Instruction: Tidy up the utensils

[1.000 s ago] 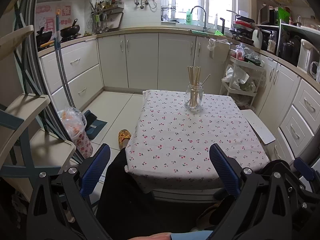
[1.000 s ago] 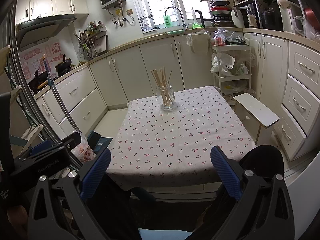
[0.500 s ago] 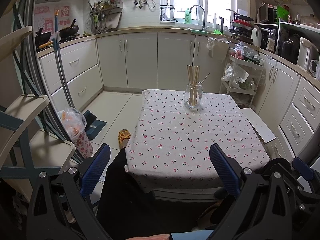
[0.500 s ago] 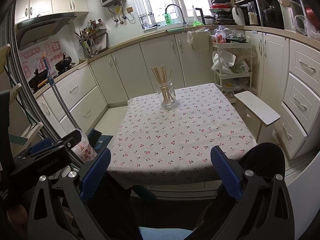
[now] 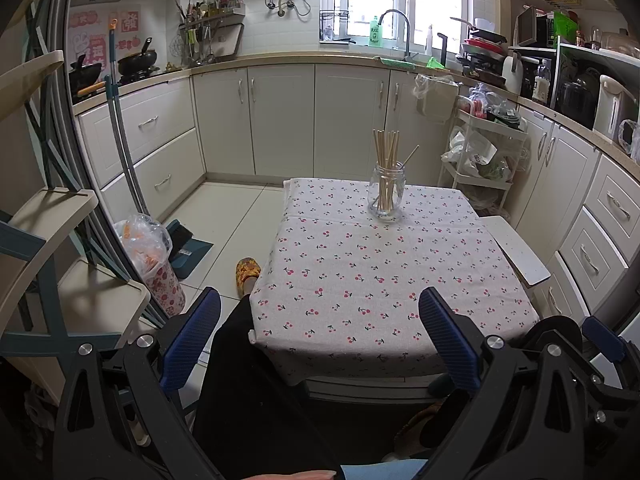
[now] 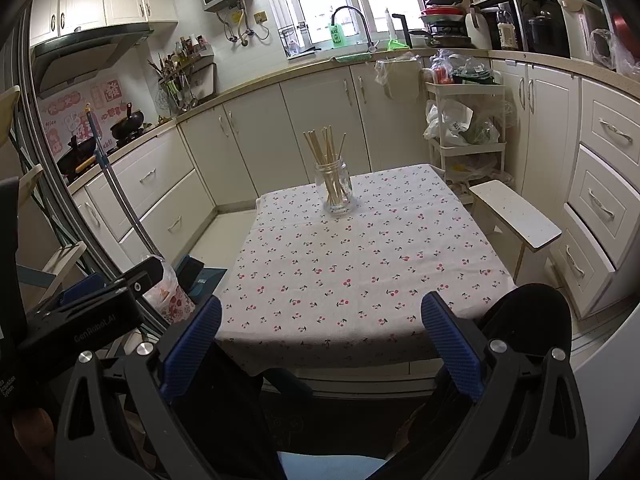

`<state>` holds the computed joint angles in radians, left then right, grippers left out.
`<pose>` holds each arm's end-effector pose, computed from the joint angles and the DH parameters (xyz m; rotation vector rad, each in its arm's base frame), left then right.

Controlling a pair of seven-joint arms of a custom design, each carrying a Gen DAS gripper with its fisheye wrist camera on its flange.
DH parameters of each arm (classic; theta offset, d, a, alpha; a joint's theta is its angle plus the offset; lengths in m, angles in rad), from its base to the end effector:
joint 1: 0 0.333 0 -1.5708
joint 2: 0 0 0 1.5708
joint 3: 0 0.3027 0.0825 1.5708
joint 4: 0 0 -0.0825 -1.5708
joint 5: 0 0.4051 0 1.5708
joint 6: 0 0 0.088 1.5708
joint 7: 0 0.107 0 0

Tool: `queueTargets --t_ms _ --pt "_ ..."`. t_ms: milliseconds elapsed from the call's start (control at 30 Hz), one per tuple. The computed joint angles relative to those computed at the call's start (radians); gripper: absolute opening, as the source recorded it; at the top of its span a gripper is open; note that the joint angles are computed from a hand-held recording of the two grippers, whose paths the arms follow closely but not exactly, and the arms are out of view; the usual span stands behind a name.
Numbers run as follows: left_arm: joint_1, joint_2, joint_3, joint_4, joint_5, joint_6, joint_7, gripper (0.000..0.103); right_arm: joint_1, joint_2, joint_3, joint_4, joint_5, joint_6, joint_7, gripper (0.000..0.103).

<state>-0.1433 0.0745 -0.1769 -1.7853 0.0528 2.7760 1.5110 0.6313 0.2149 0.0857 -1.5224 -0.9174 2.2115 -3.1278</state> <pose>0.6219 -0.2047 0.5977 -1.4480 1.9503 -0.9724 0.5393 0.4274 0.5832 -1.2019 1.9848 -0.7736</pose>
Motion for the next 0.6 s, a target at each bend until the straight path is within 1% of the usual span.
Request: queueTargets --t_ms 300,500,600 --pt "0.000 0.001 0.000 0.003 -0.004 -0.005 0.002 0.095 0.005 0.009 -0.001 0.006 0.002 -0.001 0.003 0.096" --pt "0.005 0.013 -0.007 0.018 -0.077 -0.057 0.039 0.095 0.011 0.014 -0.001 0.005 0.002 0.000 0.009 0.096" --pt "0.007 0.006 -0.002 -0.006 -0.082 -0.027 0.026 0.095 0.014 0.017 -0.003 0.004 0.002 0.003 0.010 0.096"
